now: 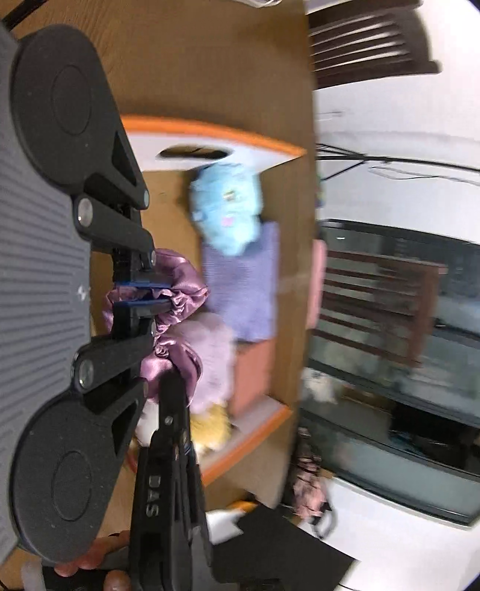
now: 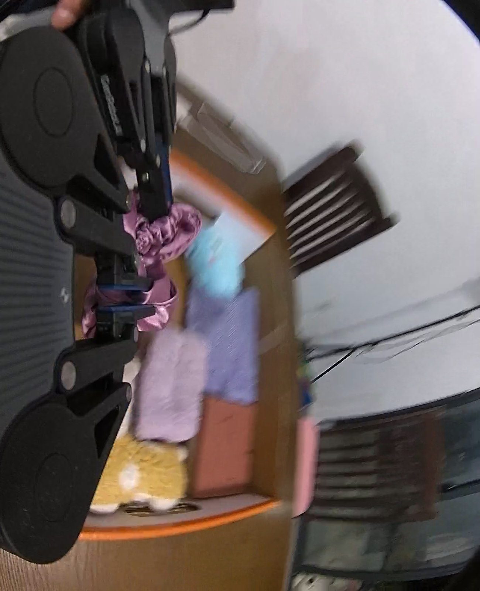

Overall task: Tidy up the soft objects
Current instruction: 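Carry the satin bow into the box and open both grippers, then move both tools back toward the snack packet and white wedge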

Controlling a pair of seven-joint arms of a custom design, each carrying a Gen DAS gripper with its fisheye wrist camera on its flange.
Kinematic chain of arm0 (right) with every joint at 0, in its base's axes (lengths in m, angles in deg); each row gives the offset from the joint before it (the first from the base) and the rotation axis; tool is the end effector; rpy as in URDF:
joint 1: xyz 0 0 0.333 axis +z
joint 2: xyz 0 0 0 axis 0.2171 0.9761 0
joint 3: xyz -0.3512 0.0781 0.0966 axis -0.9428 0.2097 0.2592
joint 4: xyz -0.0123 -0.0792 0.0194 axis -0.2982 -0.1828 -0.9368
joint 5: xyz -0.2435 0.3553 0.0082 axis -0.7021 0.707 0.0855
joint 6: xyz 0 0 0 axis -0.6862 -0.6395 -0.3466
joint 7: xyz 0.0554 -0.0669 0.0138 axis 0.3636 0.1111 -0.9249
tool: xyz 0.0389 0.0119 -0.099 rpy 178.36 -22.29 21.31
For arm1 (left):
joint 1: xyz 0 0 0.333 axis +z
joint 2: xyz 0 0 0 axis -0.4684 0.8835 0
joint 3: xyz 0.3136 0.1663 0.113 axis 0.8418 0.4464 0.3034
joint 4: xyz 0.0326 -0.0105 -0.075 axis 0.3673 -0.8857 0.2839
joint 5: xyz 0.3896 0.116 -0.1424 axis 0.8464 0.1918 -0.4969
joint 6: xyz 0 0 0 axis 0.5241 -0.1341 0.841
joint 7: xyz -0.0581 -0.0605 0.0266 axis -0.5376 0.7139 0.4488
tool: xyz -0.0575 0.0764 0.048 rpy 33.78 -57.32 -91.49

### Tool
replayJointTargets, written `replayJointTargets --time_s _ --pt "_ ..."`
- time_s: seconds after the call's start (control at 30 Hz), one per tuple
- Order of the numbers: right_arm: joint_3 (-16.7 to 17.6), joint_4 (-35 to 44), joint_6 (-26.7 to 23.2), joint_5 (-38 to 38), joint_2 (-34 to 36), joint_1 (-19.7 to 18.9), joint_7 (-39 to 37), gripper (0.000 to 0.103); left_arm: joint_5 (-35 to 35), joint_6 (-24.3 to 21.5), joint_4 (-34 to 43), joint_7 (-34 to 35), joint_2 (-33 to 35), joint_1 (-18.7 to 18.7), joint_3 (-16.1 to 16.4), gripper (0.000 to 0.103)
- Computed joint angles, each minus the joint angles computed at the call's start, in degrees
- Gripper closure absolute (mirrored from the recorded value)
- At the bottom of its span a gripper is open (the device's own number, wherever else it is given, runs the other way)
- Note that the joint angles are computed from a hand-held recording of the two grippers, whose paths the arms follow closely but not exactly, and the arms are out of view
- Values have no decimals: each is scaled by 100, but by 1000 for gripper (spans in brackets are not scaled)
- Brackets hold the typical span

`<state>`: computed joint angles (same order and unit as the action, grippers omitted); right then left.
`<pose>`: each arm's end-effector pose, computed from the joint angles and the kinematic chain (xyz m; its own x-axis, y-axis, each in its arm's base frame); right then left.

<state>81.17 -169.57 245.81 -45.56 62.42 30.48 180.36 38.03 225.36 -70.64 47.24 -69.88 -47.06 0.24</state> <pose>0.4939 0.2094 0.5425 0.1037 -0.9493 -0.2968 -0.7293 0.1303 -0.6717 0.5254 -0.3561 0.5279 -0.5152 -0.8365 0.1868 -0.6688 0.2560 -0.6980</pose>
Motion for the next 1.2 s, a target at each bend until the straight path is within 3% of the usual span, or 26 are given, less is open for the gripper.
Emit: replayJointTargets --time_s 0.17,0.23,0.33,0.37,0.47,0.63,0.7,0.87,1.0,1.13,1.2 --pt "264 -56 -68 -692 283 -339 499 87 680 66 -63 -340 158 -30 64 94" --pt "315 -149 19 -964 231 -422 736 86 505 73 -54 -197 171 39 5 92" --pt "480 -195 -5 -1434 130 -591 1064 84 664 99 -95 -303 76 44 40 65" --pt "561 -170 -20 -1661 105 -687 1216 80 294 170 -162 51 -12 100 -35 57" --pt "678 -212 -69 -2055 -222 -794 1508 63 -235 242 -295 579 -322 76 -34 57" --pt "837 -378 -207 -2295 -1041 -921 1679 60 -207 536 -879 582 -1238 -184 209 49" --pt "927 -486 -266 -2349 -1434 -991 1700 53 49 735 -1200 458 -1652 -232 257 40" --pt "1222 -894 -549 -2428 -2591 -1167 1751 46 1054 1088 -1940 -530 -2714 680 -471 26" --pt "1381 -1120 -733 -2352 -3230 -1155 1767 42 1362 1191 -2295 -1015 -3324 961 -715 21" --pt "1629 -1507 -474 -2317 -3793 -1156 1884 37 1580 1403 -2826 -1505 -3921 1157 -972 18" --pt "1815 -1772 -340 -2294 -4124 -1127 1957 34 1656 1456 -3162 -1705 -4233 1051 -978 17"
